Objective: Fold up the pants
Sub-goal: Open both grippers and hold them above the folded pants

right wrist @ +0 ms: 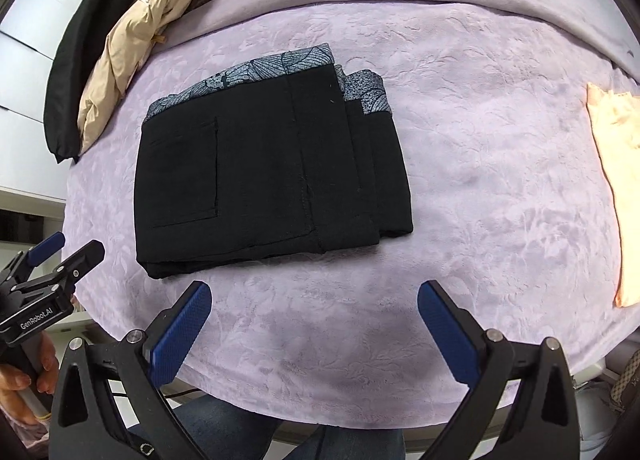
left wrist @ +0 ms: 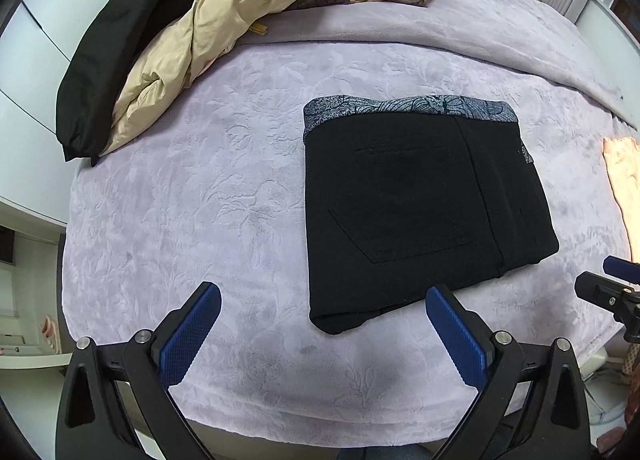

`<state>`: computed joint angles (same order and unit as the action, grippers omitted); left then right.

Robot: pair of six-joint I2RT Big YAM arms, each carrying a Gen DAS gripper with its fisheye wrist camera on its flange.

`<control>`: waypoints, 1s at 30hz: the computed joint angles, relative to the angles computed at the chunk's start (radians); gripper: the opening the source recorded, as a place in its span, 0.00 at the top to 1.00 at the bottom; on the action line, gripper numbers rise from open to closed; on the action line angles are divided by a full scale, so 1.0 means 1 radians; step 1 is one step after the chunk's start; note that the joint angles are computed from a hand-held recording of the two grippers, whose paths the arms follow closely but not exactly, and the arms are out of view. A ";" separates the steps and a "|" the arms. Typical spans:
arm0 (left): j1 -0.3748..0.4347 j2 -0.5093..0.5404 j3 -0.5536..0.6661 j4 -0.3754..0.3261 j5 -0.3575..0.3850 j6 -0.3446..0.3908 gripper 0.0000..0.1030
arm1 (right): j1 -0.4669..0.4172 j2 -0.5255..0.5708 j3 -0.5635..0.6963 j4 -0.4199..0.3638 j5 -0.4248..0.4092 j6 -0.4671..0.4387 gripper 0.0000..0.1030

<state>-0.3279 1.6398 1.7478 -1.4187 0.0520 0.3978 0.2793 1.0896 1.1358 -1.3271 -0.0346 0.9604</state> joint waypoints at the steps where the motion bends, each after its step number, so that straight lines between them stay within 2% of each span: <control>1: 0.000 0.000 0.000 -0.001 -0.001 -0.001 0.00 | -0.002 -0.001 -0.002 0.000 -0.003 0.001 0.00; 16: -0.003 -0.003 0.001 -0.012 -0.024 -0.014 0.00 | -0.016 -0.011 -0.023 0.021 -0.037 0.004 0.00; 30: -0.010 0.013 0.011 -0.029 -0.038 0.016 0.00 | -0.029 -0.020 -0.045 0.028 -0.062 0.032 0.00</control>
